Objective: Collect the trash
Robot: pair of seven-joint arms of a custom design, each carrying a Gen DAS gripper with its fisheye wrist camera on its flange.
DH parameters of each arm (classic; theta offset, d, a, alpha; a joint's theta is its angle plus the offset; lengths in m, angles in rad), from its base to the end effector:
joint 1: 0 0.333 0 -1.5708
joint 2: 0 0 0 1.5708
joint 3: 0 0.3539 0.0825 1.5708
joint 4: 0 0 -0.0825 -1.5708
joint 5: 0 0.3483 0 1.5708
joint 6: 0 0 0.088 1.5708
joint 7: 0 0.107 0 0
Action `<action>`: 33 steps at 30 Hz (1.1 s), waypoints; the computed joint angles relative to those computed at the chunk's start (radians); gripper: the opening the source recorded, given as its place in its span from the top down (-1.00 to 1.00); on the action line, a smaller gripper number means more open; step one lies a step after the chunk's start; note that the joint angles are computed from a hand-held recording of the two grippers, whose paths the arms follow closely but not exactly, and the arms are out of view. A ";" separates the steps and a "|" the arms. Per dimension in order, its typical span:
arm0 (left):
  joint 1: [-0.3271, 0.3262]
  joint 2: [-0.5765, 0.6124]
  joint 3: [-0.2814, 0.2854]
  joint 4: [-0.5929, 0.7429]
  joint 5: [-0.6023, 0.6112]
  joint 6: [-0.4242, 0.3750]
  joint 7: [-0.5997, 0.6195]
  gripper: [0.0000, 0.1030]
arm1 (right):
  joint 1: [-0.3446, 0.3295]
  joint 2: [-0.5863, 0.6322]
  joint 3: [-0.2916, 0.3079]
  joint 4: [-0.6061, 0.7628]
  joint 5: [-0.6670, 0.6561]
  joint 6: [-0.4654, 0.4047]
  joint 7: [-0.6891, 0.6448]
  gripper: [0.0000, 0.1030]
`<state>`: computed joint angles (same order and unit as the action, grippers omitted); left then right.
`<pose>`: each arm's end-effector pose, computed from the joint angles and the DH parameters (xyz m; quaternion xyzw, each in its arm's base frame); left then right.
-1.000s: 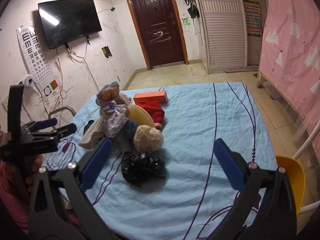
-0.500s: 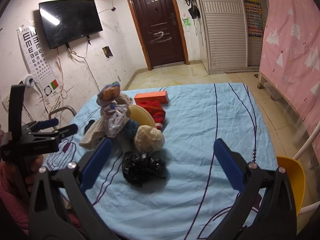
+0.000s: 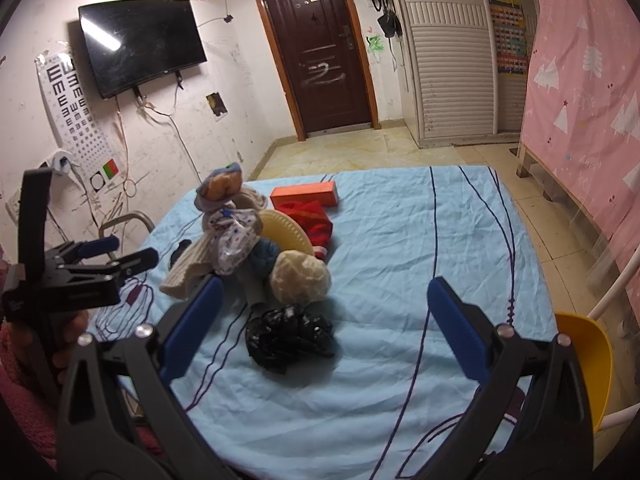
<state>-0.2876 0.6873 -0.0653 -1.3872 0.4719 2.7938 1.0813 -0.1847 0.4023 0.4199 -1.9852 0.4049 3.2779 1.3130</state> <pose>0.7183 -0.2705 0.4330 -0.5814 0.7241 -0.2743 0.2498 0.6406 0.0746 0.4370 -0.6211 0.6485 -0.2117 0.3858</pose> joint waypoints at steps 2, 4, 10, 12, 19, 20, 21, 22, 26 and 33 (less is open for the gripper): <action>-0.001 0.001 0.000 0.001 0.001 0.000 0.001 -0.82 | -0.002 -0.001 0.001 -0.001 -0.002 -0.001 0.000 -0.91; -0.001 0.002 0.000 0.002 0.000 0.000 0.002 -0.82 | 0.003 0.000 -0.003 0.001 -0.002 -0.003 0.001 -0.91; -0.002 0.002 0.001 0.004 0.000 -0.003 0.002 -0.82 | -0.002 0.002 0.003 0.001 0.000 -0.002 -0.004 -0.91; -0.003 0.003 0.002 0.006 0.000 -0.005 0.002 -0.82 | 0.002 0.005 -0.001 0.003 0.000 -0.003 -0.003 -0.91; -0.003 0.007 -0.001 0.012 -0.001 -0.009 0.006 -0.82 | 0.006 0.005 -0.005 0.005 0.002 -0.007 -0.005 -0.91; -0.003 0.007 -0.001 0.012 -0.002 -0.009 0.006 -0.82 | 0.010 0.005 -0.008 0.006 0.003 -0.009 -0.005 -0.91; -0.004 0.008 0.000 0.015 -0.001 -0.013 0.006 -0.82 | 0.003 0.007 0.000 0.006 0.003 -0.010 -0.009 -0.91; -0.003 0.014 -0.002 0.022 -0.003 -0.018 0.010 -0.82 | -0.006 0.014 0.010 0.009 0.002 -0.010 -0.015 -0.91; 0.013 0.029 -0.025 0.040 -0.027 -0.035 0.037 -0.82 | -0.057 0.029 0.073 0.013 0.003 -0.018 -0.040 -0.91; 0.065 0.061 -0.105 0.072 -0.122 -0.039 0.163 -0.82 | -0.123 0.065 0.170 0.041 0.025 -0.066 -0.124 -0.91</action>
